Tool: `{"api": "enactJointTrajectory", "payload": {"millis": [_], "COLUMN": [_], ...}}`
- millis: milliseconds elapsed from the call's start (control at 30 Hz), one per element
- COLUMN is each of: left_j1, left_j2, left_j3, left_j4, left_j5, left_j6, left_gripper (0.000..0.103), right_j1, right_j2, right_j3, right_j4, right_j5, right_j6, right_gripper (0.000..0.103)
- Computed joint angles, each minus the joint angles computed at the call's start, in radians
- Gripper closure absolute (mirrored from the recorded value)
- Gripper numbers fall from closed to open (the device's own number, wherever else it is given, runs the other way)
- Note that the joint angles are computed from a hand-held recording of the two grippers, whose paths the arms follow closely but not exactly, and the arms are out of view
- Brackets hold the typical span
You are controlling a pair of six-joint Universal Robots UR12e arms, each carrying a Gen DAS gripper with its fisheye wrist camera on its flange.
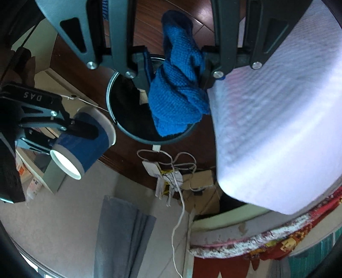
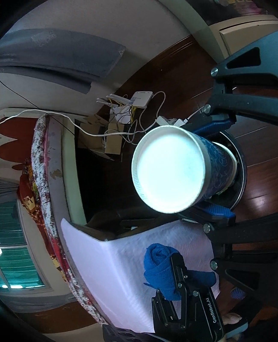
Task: Collect trash
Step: 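Carry the blue cloth and white-blue cup over the black bin with both grippers, then open both grippers to drop the cloth and cup into the bin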
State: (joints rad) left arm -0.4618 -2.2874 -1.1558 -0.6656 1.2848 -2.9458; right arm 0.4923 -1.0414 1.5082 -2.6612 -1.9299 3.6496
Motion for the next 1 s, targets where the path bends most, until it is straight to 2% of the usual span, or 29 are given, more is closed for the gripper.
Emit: {"api": "enactJointTrajectory", "payload": {"millis": [233,567,600,633,667,700,733,767,800,833,1000], "left_j1": [-0.006,-0.009,-0.007,-0.003,0.000,0.001,0.003,0.009,0.011,0.009,0.005], "left_j2": [-0.062,-0.113,-0.119,-0.127,-0.132,-0.135,-0.133,-0.129,-0.124,-0.125,-0.107], "left_j3": [0.085,0.146,0.153,0.165,0.167,0.170,0.159,0.147,0.136,0.137,0.097], "left_j4": [-0.122,-0.198,-0.219,-0.236,-0.245,-0.243,-0.217,-0.194,-0.179,-0.172,-0.117], "left_j5": [-0.047,-0.073,-0.100,-0.122,-0.148,-0.143,-0.129,-0.137,-0.123,-0.097,-0.010], "left_j6": [0.047,0.055,0.053,0.055,0.044,0.024,-0.020,-0.051,-0.065,-0.066,-0.090], "left_gripper": [0.069,0.067,0.065,0.056,0.031,0.018,0.007,0.007,0.007,0.007,0.006], "right_j1": [-0.029,-0.052,-0.055,-0.056,-0.055,-0.048,-0.041,-0.038,-0.040,-0.045,-0.052], "right_j2": [0.026,0.072,0.077,0.080,0.089,0.102,0.111,0.116,0.115,0.110,0.098], "right_j3": [0.007,-0.010,-0.012,-0.014,-0.022,-0.039,-0.050,-0.058,-0.055,-0.043,-0.021], "right_j4": [0.016,0.051,0.048,0.046,0.051,0.087,0.120,0.162,0.170,0.158,0.129], "right_j5": [0.079,0.147,0.158,0.166,0.163,0.118,0.071,0.042,0.054,0.075,0.074], "right_j6": [-0.031,-0.115,-0.130,-0.139,-0.164,-0.187,-0.194,-0.196,-0.197,-0.192,-0.143], "right_gripper": [0.045,0.044,0.044,0.039,0.034,0.026,0.010,0.005,0.004,0.004,0.000]}}
